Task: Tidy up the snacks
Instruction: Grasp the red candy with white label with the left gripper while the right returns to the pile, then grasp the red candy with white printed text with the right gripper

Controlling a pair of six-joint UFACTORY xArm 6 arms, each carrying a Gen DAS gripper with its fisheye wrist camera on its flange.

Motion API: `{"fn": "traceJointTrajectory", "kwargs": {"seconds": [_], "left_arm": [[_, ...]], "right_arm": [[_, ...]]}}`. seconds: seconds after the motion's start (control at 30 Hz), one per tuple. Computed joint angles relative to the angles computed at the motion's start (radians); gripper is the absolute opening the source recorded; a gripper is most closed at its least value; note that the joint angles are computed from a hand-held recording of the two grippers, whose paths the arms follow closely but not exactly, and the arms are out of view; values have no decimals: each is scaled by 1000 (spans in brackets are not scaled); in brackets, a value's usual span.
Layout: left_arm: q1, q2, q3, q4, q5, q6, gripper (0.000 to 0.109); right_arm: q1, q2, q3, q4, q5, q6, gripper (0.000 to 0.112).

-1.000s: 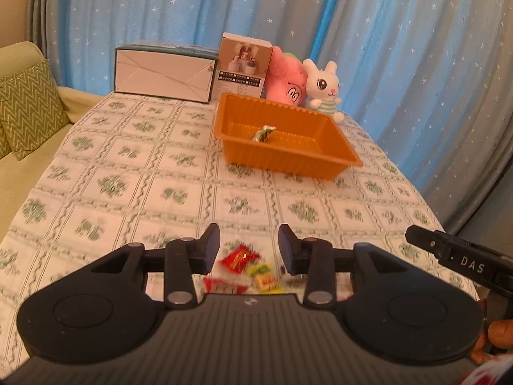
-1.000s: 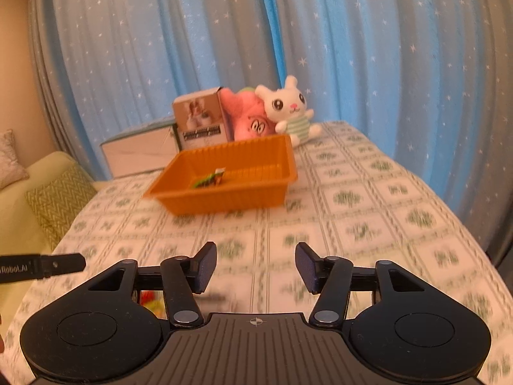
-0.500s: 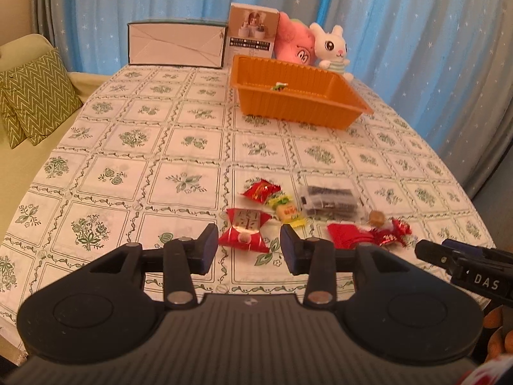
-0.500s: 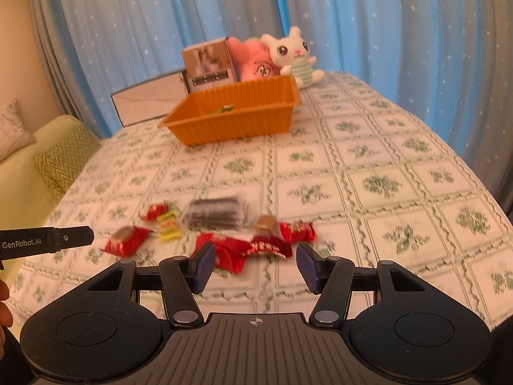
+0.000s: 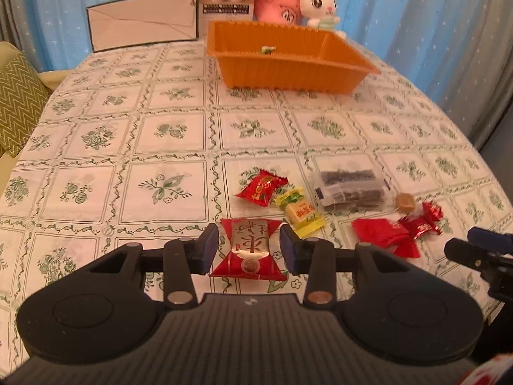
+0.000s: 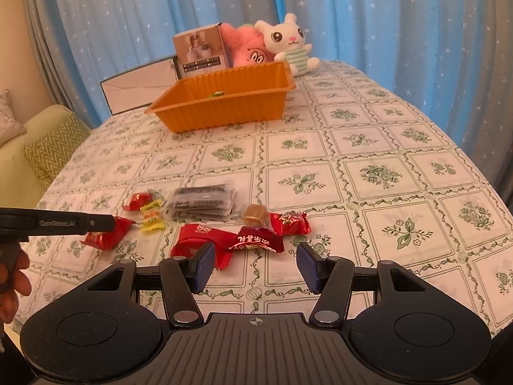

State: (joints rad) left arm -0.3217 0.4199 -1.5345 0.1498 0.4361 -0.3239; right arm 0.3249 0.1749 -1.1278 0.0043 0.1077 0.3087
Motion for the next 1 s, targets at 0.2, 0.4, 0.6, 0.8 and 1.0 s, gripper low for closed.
{"fn": "traceJointTrajectory", "kwargs": {"seconds": [0.2, 0.4, 0.6, 0.8, 1.0], "left_arm": [[-6, 6, 15, 14, -1, -14, 24], [-12, -63, 105, 46, -49, -68, 21], [-21, -103, 144, 22, -71, -84, 21], [-36, -95, 126, -15, -73, -53, 21], [-41, -91, 123, -27, -63, -45, 21]], "right_arm": [[24, 35, -31, 152, -2, -194, 56], [8, 67, -64, 11, 22, -168, 56], [-41, 97, -99, -72, 18, -4, 56], [-57, 158, -170, -35, 25, -16, 56], [-59, 192, -206, 98, 65, -86, 55]]}}
